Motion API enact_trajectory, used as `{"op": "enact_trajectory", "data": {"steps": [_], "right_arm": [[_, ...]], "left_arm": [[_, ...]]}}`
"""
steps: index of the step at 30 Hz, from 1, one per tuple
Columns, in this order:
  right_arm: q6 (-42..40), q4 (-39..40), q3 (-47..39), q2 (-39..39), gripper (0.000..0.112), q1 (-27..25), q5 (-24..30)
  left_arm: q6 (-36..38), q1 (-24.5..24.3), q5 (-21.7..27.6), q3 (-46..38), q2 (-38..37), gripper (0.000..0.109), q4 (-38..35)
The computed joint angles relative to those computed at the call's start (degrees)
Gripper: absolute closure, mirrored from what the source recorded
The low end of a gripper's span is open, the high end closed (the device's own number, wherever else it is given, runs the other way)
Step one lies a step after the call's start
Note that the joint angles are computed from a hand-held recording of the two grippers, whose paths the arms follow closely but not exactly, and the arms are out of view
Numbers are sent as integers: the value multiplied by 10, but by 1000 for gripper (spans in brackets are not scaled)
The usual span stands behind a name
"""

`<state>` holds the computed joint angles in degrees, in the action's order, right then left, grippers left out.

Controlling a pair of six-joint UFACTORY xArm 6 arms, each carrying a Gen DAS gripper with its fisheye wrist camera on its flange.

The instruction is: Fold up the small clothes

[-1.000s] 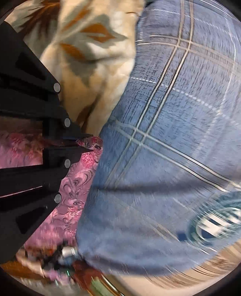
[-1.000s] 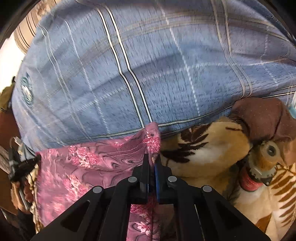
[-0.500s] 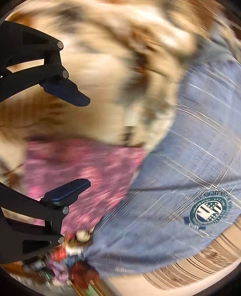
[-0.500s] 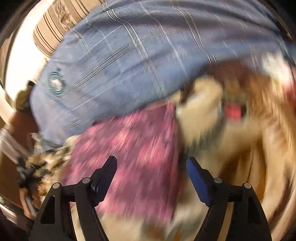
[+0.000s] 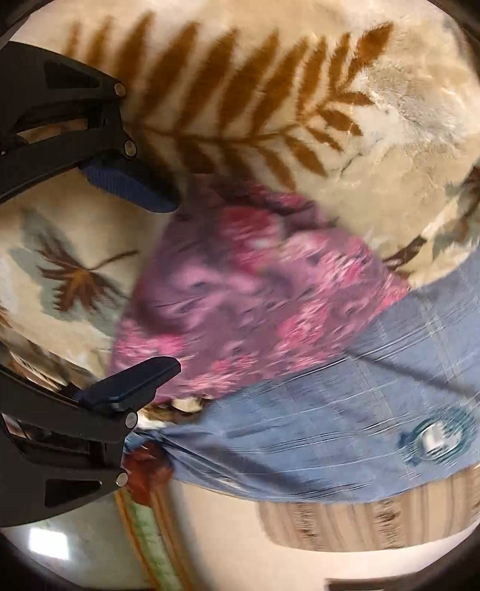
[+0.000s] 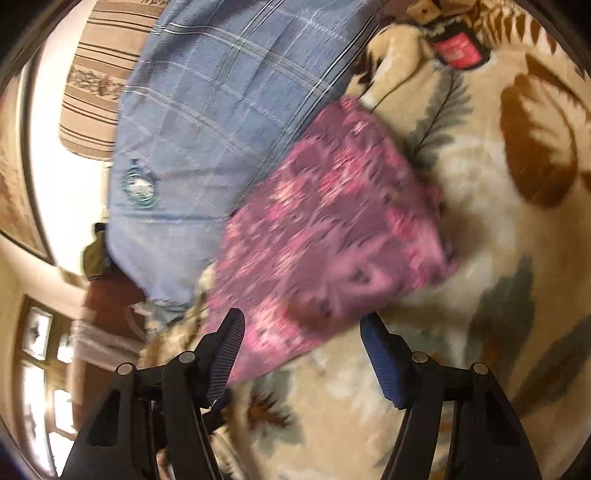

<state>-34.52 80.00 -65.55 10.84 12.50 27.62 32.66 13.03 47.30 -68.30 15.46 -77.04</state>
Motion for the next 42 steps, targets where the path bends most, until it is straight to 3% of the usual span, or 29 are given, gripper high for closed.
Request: {"op": "enact_trajectory", "data": {"steps": [2,4,5,6,7,11,14,17,20,24,26,29,31,34,36,38,42], "right_arm": [[-11,4,4,6,63,1,-32],[-21,11,16,8,69,-12,-45],[-33,31,14,14,74,-25,-21],[-47,51,8,22,75,-38,10],[-49,48,3,27,76,-41,17],[-48,25,-20,45,76,-24,-28],[-55,33,-19,54,81,-24,-30],[-82,52,-15,47,98,-27,-25],[-92,60,-1,26,101,-25,-18],[-86,55,81,-74,101,-17,-14],[-67,40,146,-144,101,-6,-23],[-5,-23,251,-230,101,28,-72],[32,-48,282,-226,100,35,-71],[68,-66,282,-194,96,25,-49],[100,-80,287,-211,89,18,-42],[163,-150,305,-248,72,23,-53],[282,-303,342,-320,68,49,-72]], "left_arm": [[27,7,11,-4,12,29,-44],[43,9,12,-5,14,36,-58],[43,5,4,-4,13,48,-58],[40,2,1,-4,13,57,-55],[34,-1,1,-6,16,58,-50],[20,-13,-12,-35,42,61,-27],[40,-22,-42,-31,36,89,-9],[54,-9,-17,-29,41,94,-21],[85,0,-12,-14,18,97,-29],[68,21,0,40,-64,98,22],[72,43,20,107,-138,97,38],[67,45,-1,187,-202,97,105],[54,49,-9,212,-190,96,124],[36,81,48,208,-155,93,89],[41,88,41,214,-173,83,82],[38,80,0,228,-196,70,97],[22,82,-9,238,-197,68,104]]}}
